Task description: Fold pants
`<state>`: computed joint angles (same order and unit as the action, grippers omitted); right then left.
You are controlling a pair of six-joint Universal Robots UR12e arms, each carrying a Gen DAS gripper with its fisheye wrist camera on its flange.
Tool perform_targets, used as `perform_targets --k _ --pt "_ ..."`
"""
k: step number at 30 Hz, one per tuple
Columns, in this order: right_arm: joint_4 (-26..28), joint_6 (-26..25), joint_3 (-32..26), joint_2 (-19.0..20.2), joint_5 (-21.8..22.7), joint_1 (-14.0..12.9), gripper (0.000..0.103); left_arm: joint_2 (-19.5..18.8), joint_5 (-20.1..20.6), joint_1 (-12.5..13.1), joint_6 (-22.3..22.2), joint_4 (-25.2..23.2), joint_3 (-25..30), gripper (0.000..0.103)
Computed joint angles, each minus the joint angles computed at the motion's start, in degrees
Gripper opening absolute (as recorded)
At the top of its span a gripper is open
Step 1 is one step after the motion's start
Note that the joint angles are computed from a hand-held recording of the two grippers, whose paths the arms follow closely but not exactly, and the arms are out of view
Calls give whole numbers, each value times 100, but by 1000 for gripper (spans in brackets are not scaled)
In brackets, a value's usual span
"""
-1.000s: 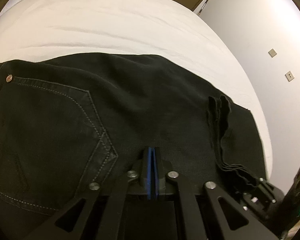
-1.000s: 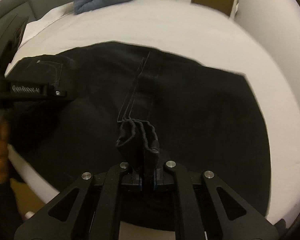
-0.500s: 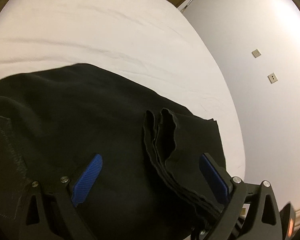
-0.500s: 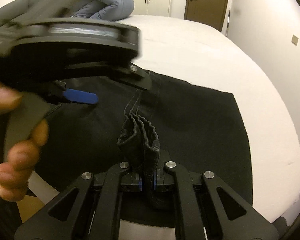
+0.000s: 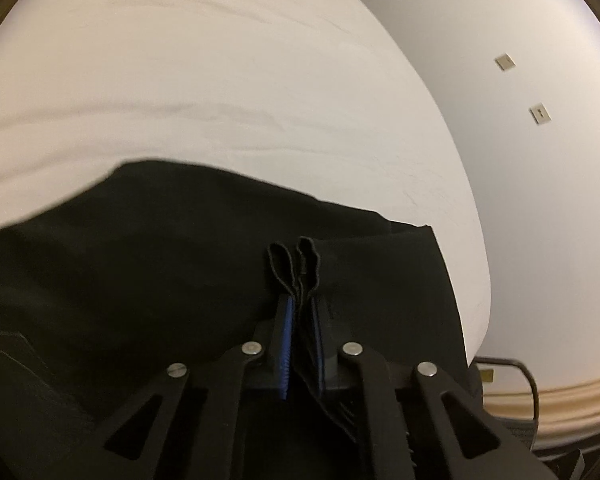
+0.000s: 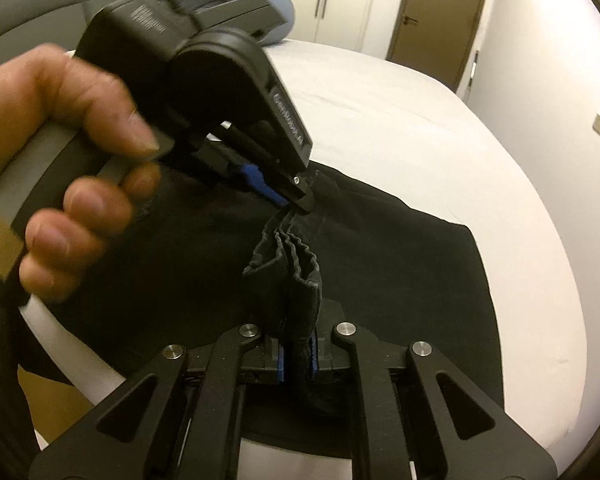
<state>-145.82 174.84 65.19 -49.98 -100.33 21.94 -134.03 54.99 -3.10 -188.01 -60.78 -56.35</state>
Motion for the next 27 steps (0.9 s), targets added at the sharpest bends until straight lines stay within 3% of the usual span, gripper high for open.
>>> perform_targets --k 8,23,27 --pt "-42 -327 -171 84 129 131 9 219 145 129 410 64 -242 7" --pt "615 -458 -889 572 582 366 9 497 416 417 48 503 -936 7" --pt "1261 -381 -1138 746 557 382 11 452 769 378 -93 562 -919 11"
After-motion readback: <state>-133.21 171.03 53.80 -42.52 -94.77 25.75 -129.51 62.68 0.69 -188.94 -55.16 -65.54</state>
